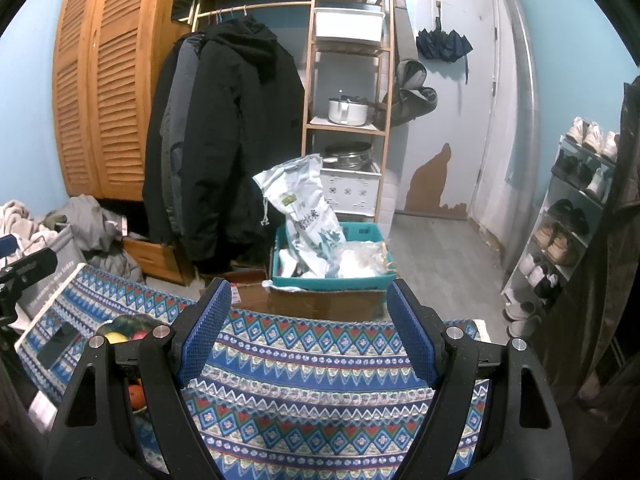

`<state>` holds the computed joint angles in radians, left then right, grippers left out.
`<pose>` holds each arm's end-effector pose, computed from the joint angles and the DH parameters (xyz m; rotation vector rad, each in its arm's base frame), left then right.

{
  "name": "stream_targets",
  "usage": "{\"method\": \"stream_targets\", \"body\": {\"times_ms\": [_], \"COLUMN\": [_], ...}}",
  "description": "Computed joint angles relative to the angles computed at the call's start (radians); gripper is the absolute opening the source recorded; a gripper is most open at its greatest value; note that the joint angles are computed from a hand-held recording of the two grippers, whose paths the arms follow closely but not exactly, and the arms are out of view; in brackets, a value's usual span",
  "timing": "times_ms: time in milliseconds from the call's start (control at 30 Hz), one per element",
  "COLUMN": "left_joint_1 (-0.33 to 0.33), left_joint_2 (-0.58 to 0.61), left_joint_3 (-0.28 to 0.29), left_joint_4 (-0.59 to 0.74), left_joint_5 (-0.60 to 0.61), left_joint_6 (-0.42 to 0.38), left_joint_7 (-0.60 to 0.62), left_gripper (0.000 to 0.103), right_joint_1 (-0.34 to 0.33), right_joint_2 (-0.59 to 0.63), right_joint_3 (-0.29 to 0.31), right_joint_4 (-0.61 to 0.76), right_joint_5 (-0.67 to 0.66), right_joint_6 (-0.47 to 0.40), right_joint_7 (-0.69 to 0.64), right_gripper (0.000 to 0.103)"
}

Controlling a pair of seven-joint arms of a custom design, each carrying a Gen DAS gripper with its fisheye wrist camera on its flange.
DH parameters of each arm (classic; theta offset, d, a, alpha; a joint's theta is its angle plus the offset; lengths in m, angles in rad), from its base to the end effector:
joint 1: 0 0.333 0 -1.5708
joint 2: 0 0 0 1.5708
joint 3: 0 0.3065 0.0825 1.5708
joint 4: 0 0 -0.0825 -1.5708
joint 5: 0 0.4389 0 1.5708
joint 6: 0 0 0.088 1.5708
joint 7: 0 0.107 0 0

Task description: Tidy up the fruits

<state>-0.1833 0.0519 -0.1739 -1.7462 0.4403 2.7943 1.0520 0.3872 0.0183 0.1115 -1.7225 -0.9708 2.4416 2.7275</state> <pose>0.6320 -0.2540 0.6284 -1.4829 1.7554 -1.0171 0.5902 0.3192 0.6207 -1.5088 1.6920 -1.0267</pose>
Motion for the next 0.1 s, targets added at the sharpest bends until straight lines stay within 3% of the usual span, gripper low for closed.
{"method": "stream_targets", "body": {"times_ms": [100], "left_joint_1": [-0.001], "left_joint_2": [0.002], "left_joint_3": [0.001], "left_joint_4": [0.003], "left_joint_5": [0.012], "left_joint_6": [-0.006], "left_joint_7": [-0.012], "left_gripper": [0.102], "right_joint_1": [0.000], "right_joint_2": [0.000], "right_joint_3": [0.000], "right_joint_4": [0.000], "right_joint_5": [0.003], "right_joint_6": [0.002], "right_joint_7": [-0.001], "right_gripper": [0.079]}}
